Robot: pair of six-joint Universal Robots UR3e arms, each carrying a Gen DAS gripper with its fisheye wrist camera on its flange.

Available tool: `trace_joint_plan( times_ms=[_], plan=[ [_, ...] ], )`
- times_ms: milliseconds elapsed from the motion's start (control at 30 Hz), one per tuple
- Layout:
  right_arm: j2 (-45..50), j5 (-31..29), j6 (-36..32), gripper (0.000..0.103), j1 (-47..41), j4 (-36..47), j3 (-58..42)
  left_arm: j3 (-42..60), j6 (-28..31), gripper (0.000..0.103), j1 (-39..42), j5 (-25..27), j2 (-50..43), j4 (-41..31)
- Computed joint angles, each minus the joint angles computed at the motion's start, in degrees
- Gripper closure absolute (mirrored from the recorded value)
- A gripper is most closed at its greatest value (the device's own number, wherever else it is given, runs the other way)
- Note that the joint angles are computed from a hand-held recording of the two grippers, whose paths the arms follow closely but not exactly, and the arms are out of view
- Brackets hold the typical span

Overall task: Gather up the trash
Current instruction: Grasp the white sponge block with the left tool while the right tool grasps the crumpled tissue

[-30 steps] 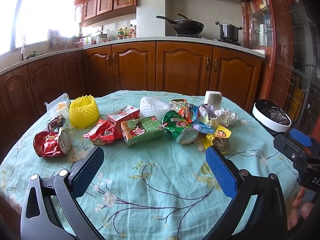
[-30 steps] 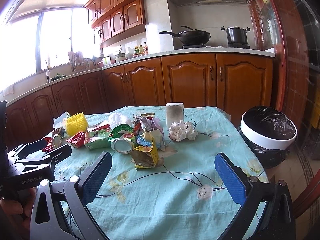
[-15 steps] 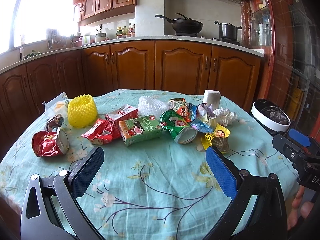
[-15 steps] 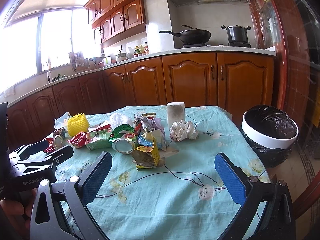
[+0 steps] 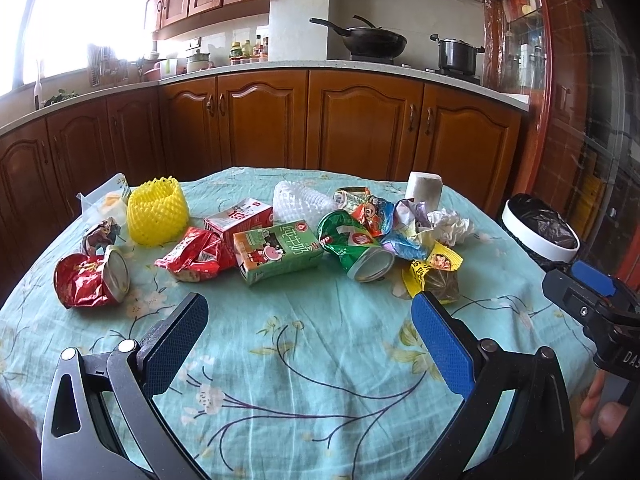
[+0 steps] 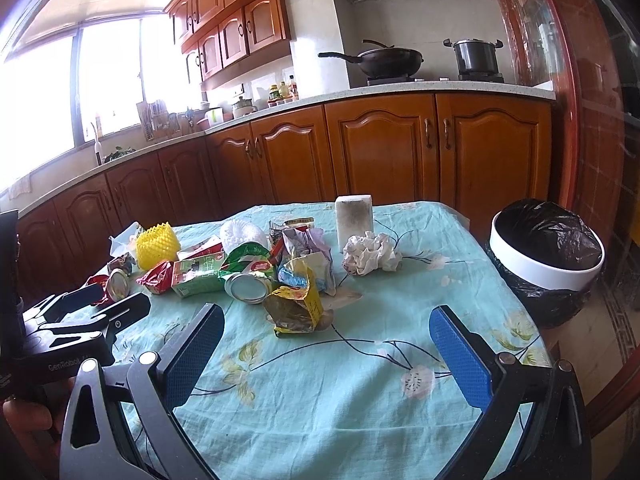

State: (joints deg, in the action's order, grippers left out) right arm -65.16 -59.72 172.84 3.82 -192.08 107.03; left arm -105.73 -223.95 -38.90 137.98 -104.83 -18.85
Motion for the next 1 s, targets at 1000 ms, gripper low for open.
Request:
trace_joint_plan(
  times_ms=[1000],
  plan=[
    [23.4,5.4,1.7,0.039,-1.6,48.9,-54.4,28.4,19.8,0.031,17.6,-28.9,-11.0,-11.9]
  ],
)
